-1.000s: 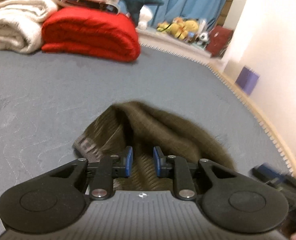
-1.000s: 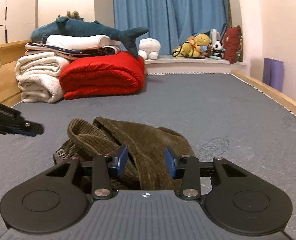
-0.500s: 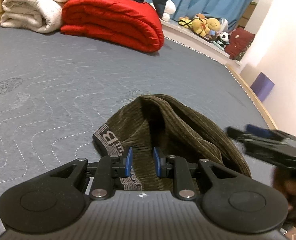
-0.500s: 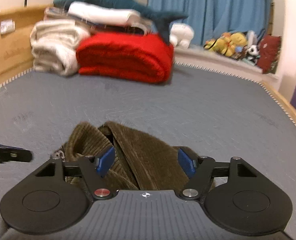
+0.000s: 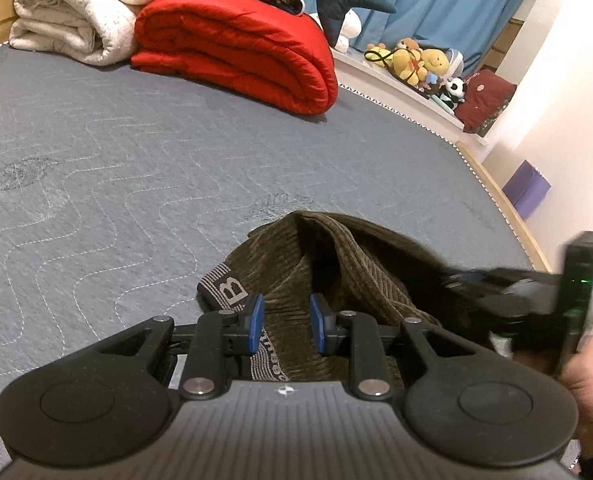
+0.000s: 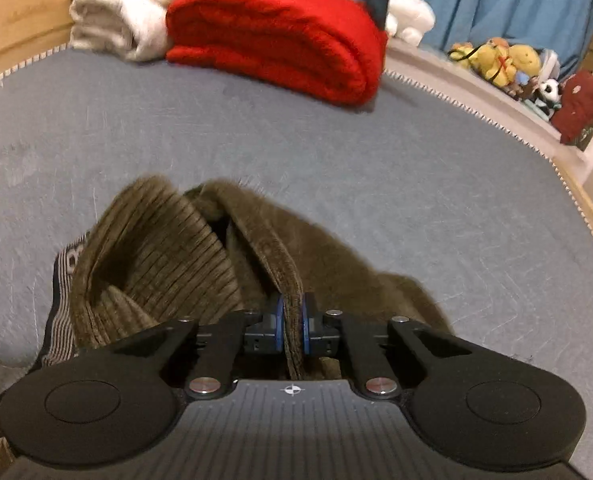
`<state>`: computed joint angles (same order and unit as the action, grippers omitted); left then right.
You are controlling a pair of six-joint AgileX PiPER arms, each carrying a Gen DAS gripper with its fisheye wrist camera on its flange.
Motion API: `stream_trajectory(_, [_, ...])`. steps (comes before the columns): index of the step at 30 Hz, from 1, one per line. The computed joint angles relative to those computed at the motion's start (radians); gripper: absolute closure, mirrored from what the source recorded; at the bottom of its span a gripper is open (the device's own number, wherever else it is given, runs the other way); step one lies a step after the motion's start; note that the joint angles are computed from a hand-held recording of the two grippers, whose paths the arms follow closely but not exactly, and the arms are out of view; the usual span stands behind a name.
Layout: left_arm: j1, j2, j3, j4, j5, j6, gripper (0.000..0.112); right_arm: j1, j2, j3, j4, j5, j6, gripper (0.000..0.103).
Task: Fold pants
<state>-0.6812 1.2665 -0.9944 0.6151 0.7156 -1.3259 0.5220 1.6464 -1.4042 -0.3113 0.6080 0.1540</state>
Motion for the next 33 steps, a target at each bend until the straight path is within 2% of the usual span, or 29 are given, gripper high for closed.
stream_trajectory(2, [-0.010,-0.001,0.006,0.014,0.006,-0.014,0.084,-0.018,-0.066,0.056,-0.074,-0.047,0.052,0.096])
stream_trajectory(5, [-0.014,-0.002,0.014,0.018,0.008,-0.023,0.084,-0.109,-0.199,0.150,-0.038,-0.099,0.062,0.097])
stream_trajectory(8, [-0.023,-0.003,0.015,0.026,0.016,-0.031,0.084,-0.210,-0.335,0.269,-0.103,-0.134,0.154,0.098])
stream_trajectory(11, [-0.025,-0.006,0.017,0.019,0.011,-0.023,0.084,-0.346,-0.458,0.403,-0.187,-0.138,0.293,0.099])
stream_trajectory(13, [-0.023,-0.006,0.015,0.012,0.011,-0.016,0.084,-0.487,-0.509,0.481,-0.102,-0.132,0.247,0.099])
stream_trajectory(16, [-0.005,-0.006,0.012,-0.013,-0.003,0.016,0.084,-0.735,-0.508,0.554,0.198,-0.105,-0.037,0.099])
stream_trajectory(18, [-0.005,0.002,0.007,-0.012,0.000,0.017,0.084,-0.874,-0.473,0.565,0.398,-0.052,-0.218,0.098])
stream_trajectory(20, [-0.002,0.008,0.004,-0.018,-0.002,0.019,0.083,-0.989,-0.461,0.558,0.598,-0.015,-0.386,0.095])
stream_trajectory(21, [-0.003,0.013,0.001,-0.020,-0.002,0.018,0.082,-1.021,-0.469,0.566,0.692,-0.031,-0.486,0.094])
stream_trajectory(23, [-0.009,0.022,-0.003,-0.014,0.001,0.007,0.079,-1.046,-0.498,0.586,0.837,-0.078,-0.686,0.074])
stream_trajectory(24, [-0.011,0.026,-0.006,-0.011,0.003,0.008,0.078,-1.053,-0.519,0.599,0.917,-0.091,-0.786,0.057])
stream_trajectory(25, [-0.014,0.032,-0.008,-0.006,0.007,0.007,0.078,-1.047,-0.526,0.598,0.995,-0.076,-0.886,0.050])
stream_trajectory(28, [-0.016,0.055,-0.016,-0.001,0.015,0.003,0.076,-1.002,-0.506,0.585,1.184,0.072,-1.186,0.049])
stream_trajectory(31, [-0.009,0.070,-0.018,-0.005,0.019,0.006,0.076,-0.839,-0.490,0.645,1.225,0.061,-1.486,0.049])
stream_trajectory(33, [-0.005,0.072,-0.015,-0.005,0.020,0.007,0.075,-0.739,-0.468,0.668,1.189,0.049,-1.577,0.049])
